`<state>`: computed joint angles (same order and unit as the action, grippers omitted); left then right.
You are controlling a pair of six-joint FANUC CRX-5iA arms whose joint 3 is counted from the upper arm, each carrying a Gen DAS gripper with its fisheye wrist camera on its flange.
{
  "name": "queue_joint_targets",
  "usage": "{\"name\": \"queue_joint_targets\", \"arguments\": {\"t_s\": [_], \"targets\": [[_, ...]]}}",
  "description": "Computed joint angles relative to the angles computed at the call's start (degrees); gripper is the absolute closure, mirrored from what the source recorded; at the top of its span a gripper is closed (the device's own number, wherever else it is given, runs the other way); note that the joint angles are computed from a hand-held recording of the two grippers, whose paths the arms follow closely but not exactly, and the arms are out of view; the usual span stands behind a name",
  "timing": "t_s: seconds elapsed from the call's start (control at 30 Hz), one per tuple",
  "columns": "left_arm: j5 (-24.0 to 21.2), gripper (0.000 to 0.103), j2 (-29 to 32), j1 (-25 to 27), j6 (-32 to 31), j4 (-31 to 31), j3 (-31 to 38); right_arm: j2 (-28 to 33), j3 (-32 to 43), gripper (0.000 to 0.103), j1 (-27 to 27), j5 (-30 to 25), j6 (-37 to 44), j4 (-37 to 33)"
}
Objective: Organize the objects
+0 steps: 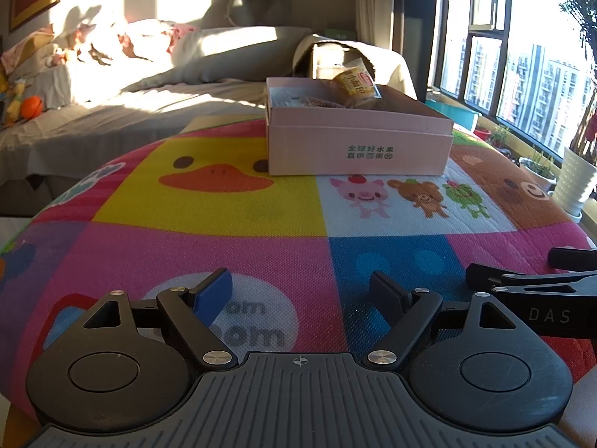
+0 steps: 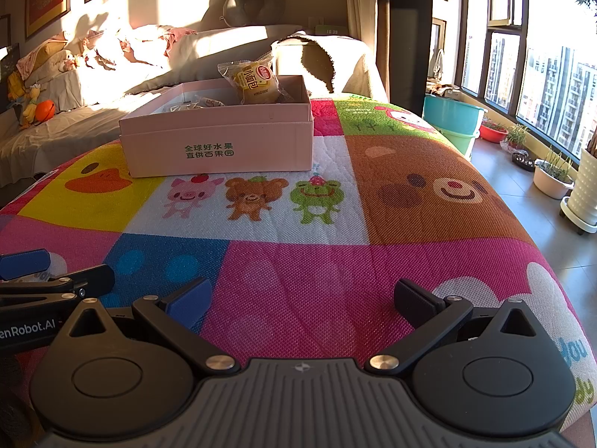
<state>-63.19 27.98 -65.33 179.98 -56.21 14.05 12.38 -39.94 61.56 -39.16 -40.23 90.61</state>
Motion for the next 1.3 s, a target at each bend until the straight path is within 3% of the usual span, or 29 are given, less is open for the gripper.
{"name": "queue_joint_targets", "arguments": {"t_s": [1.3], "targets": [[-0.7, 0.016, 0.4, 0.0, -1.2, 0.1, 0.5, 0.0, 0.0, 0.000, 0.0, 0.0, 0.0, 0.0]]}}
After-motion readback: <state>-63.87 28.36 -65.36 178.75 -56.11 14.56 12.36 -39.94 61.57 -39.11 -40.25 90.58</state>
